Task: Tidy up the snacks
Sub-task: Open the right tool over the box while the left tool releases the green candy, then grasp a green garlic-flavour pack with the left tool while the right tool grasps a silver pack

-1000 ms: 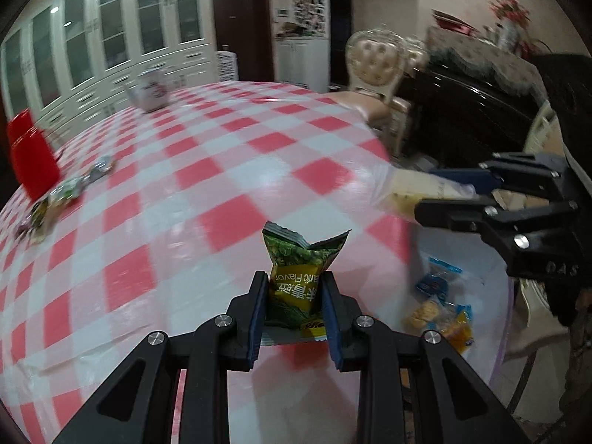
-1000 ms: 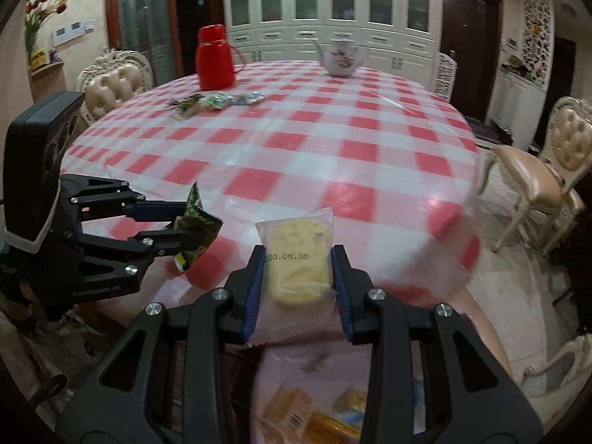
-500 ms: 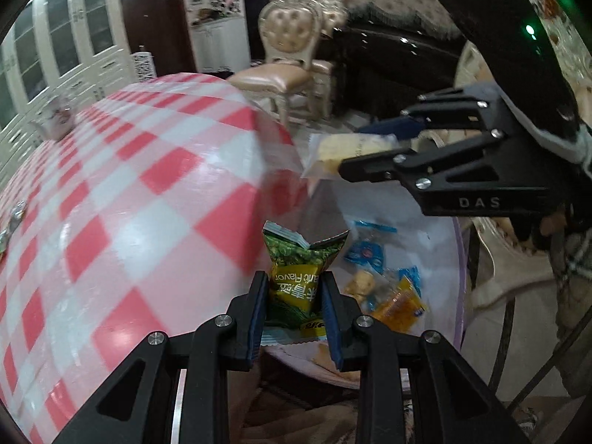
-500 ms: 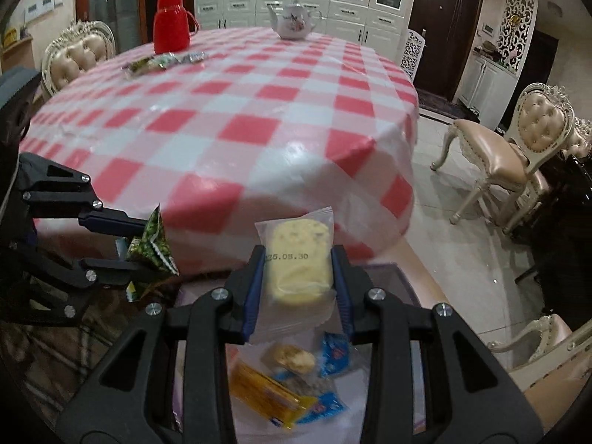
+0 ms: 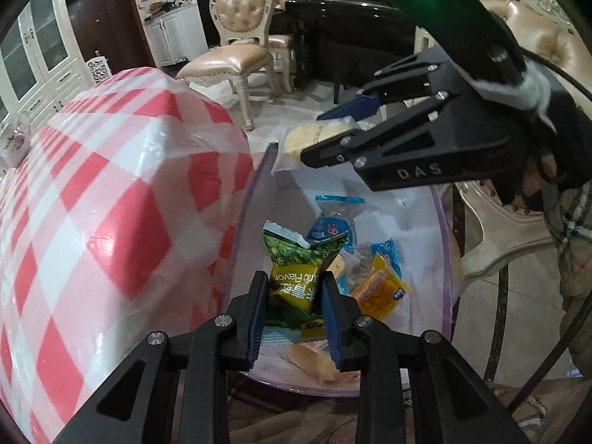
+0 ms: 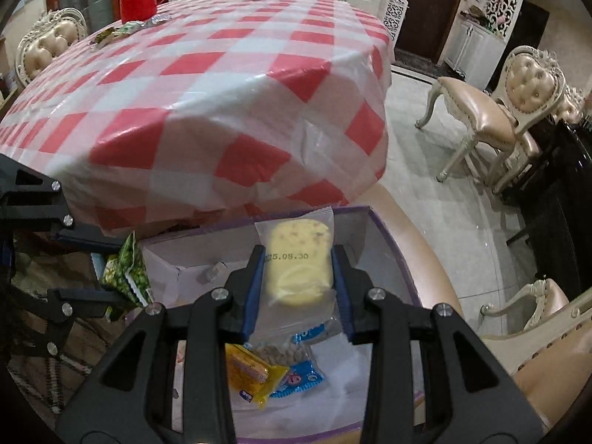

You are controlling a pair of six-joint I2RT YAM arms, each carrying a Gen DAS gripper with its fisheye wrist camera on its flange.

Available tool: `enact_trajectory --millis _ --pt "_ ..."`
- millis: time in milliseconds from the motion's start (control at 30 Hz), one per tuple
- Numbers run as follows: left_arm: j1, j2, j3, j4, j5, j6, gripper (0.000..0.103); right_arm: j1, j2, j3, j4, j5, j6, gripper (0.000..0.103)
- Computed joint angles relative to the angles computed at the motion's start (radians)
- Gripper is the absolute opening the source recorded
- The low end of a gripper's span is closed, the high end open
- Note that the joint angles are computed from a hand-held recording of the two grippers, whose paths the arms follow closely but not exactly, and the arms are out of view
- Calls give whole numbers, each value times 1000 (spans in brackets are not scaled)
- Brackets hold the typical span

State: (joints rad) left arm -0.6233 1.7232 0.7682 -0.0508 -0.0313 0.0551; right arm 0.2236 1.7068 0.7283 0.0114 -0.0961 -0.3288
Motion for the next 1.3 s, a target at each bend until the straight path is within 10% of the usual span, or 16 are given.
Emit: enact_trajectory --millis 233,367,867,1100,1300 --pt "0 26 19 -10 34 -2 31 4 26 23 -31 34 14 47" --pt "-10 1 -3 11 -9 -10 71 16 23 45 -51 57 38 58" --pt "281 -379 -227 134 111 2 74 149 -49 140 45 -4 313 73" --pt "926 -320 -135 75 328 32 84 379 264 631 -95 -93 355 84" --pt "1239 34 167 74 219 92 85 515 764 1385 -391 -56 369 84"
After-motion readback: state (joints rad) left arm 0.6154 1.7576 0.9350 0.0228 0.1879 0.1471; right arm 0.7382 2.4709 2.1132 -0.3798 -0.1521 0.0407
